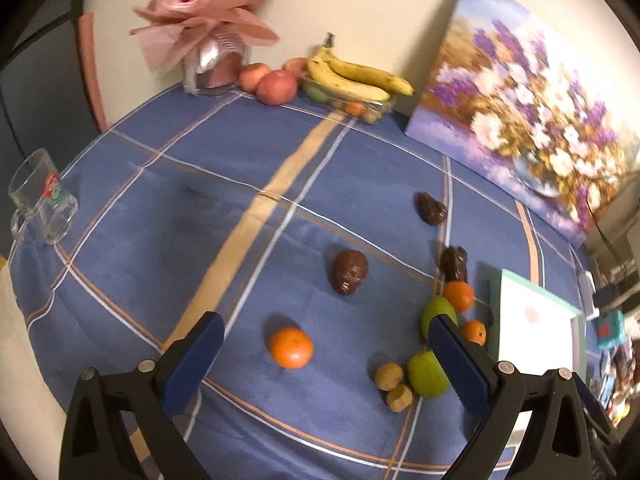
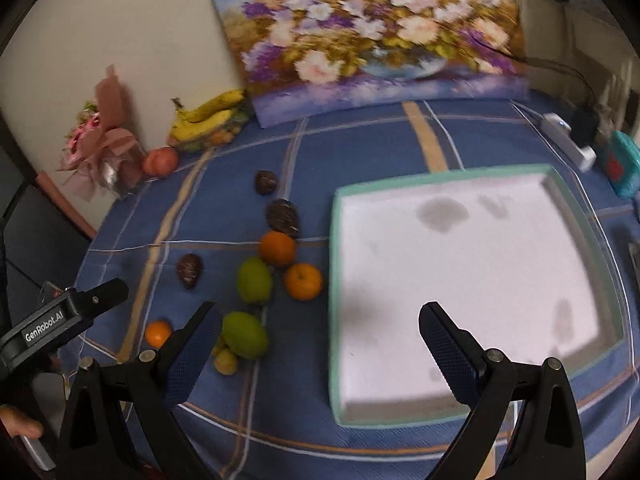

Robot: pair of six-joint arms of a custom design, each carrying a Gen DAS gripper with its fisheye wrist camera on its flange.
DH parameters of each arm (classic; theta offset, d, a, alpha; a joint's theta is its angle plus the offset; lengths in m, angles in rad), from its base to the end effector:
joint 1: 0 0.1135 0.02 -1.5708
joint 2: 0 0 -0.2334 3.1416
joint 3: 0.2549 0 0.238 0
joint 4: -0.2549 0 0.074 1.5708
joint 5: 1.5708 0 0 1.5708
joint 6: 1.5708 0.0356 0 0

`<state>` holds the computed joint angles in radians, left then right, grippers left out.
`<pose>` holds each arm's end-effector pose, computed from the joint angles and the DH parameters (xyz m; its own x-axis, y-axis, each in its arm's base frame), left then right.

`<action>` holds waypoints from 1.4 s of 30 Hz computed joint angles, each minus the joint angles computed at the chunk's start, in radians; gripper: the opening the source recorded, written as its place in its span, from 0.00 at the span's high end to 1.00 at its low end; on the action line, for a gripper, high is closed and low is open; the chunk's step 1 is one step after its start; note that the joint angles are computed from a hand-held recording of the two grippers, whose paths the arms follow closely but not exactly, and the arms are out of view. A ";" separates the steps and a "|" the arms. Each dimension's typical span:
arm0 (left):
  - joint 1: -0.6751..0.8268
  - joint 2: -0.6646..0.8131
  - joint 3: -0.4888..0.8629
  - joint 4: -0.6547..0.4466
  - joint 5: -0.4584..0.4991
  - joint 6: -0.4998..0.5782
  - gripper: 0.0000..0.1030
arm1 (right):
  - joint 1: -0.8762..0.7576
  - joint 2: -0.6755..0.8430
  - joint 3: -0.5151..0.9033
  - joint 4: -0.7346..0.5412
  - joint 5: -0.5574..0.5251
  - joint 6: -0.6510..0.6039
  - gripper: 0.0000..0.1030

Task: Organize fruits
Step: 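Grasp the large green mango with the right tool while the left tool grasps a tangerine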

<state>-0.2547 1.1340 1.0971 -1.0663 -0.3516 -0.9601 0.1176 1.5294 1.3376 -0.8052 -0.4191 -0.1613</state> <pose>0.1986 -0.0390 0.2806 -0.5661 -0.6474 -0.5103 -0.6582 0.7277 -0.1930 0.3019 0.0503 0.2722 -0.7708 -0.2388 -0.5907 -0.4562 0.8540 0.2501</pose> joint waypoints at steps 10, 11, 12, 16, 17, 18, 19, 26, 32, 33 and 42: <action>0.169 -0.105 -0.096 0.026 0.112 0.003 0.02 | 0.105 0.015 0.050 -0.006 -0.036 -0.016 0.05; 0.183 -0.105 -0.104 0.032 0.130 0.003 0.03 | 0.115 0.021 0.056 -0.009 -0.033 -0.016 0.08; 0.199 -0.102 -0.112 0.039 0.151 0.005 0.04 | 0.125 0.032 0.067 -0.015 -0.032 -0.020 0.10; 0.234 -0.069 -0.135 0.061 0.214 0.018 0.10 | 0.171 0.082 0.103 -0.038 -0.012 -0.036 0.23; 0.243 -0.060 -0.143 0.070 0.232 0.019 0.11 | 0.177 0.093 0.108 -0.044 -0.008 -0.040 0.26; 0.252 -0.049 -0.148 0.076 0.247 0.018 0.11 | 0.189 0.108 0.115 -0.051 0.003 -0.044 0.32; 0.259 -0.034 -0.153 0.080 0.259 0.018 0.14 | 0.201 0.124 0.121 -0.058 0.018 -0.048 0.36; 0.285 0.053 -0.173 0.122 0.338 0.033 0.22 | 0.223 0.227 0.150 -0.099 0.056 -0.050 0.48; 0.300 0.109 -0.183 0.144 0.380 0.043 0.30 | 0.233 0.279 0.157 -0.117 0.067 -0.057 0.53; 0.301 0.116 -0.185 0.148 0.387 0.044 0.32 | 0.236 0.283 0.160 -0.122 0.069 -0.060 0.53; 0.323 0.164 -0.191 0.175 0.444 0.063 0.58 | 0.252 0.310 0.166 -0.130 0.082 -0.073 0.57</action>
<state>0.0678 1.2979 0.9064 -0.8916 0.0920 -0.8975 0.3699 1.8393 1.5041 -0.9355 -0.3376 -0.2343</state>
